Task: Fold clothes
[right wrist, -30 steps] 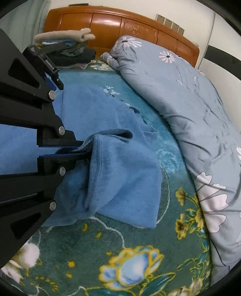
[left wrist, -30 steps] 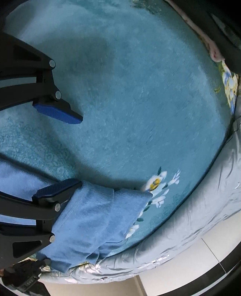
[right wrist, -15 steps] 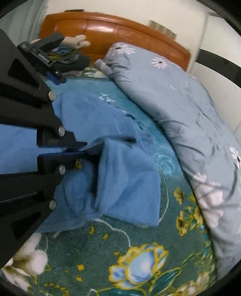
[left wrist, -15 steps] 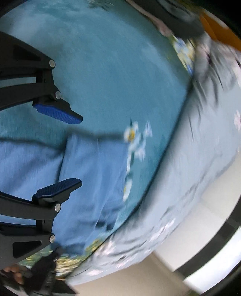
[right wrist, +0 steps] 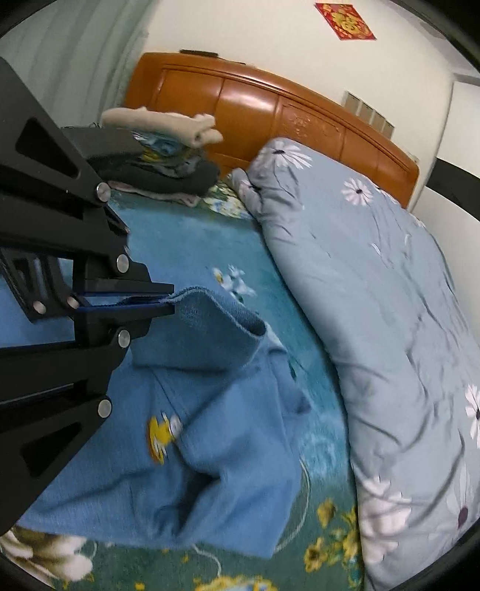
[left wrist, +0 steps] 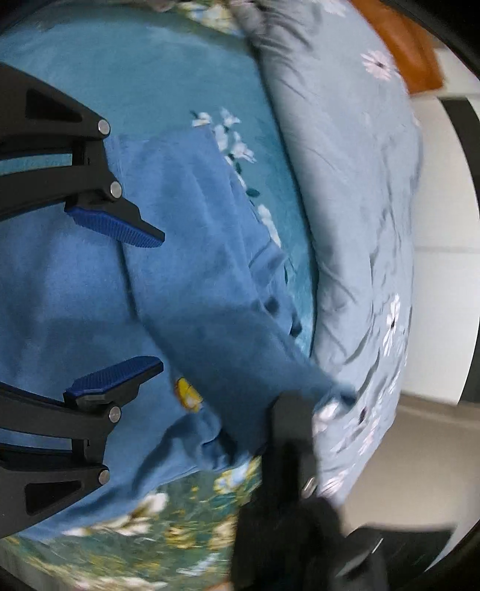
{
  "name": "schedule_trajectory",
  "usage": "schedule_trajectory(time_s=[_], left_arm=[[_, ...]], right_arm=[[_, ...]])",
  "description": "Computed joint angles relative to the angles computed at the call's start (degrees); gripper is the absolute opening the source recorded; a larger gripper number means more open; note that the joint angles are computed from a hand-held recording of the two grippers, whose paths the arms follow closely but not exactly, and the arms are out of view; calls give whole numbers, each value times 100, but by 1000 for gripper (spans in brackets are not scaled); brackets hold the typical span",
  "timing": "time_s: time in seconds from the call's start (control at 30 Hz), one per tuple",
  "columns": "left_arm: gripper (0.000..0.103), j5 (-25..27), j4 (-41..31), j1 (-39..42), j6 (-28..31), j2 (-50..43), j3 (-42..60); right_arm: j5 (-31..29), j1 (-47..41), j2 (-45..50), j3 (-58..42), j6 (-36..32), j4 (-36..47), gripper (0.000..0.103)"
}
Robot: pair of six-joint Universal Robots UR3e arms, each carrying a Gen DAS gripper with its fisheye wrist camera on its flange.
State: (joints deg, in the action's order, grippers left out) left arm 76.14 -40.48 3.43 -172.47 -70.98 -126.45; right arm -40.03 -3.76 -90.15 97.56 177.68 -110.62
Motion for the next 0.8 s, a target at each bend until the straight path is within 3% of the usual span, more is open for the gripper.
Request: schedule_trajectory(time_s=[0.2, 0.43, 0.5, 0.53, 0.57, 0.6, 0.7, 0.8], left_arm=[[64, -682, -44, 248, 80, -20, -105], [65, -834, 30, 47, -133, -165, 163], [55, -739, 130, 66, -227, -181, 172], [38, -721, 127, 139, -264, -152, 145], [14, -712, 104, 235, -296, -113, 111], [4, -703, 79, 331, -328, -76, 79], [3, -817, 41, 719, -362, 112, -101], [3, -1375, -585, 1651, -97, 560, -196]], right_arm=[[106, 94, 90, -37, 334, -140, 5], [267, 142, 120, -155, 418, -83, 5], [239, 164, 126, -192, 444, -87, 5], [229, 173, 130, -206, 452, -87, 5], [226, 178, 139, -211, 450, -85, 5], [220, 189, 151, -227, 440, -78, 5], [206, 237, 191, -281, 369, -19, 5], [80, 316, 232, -362, 351, -47, 5]])
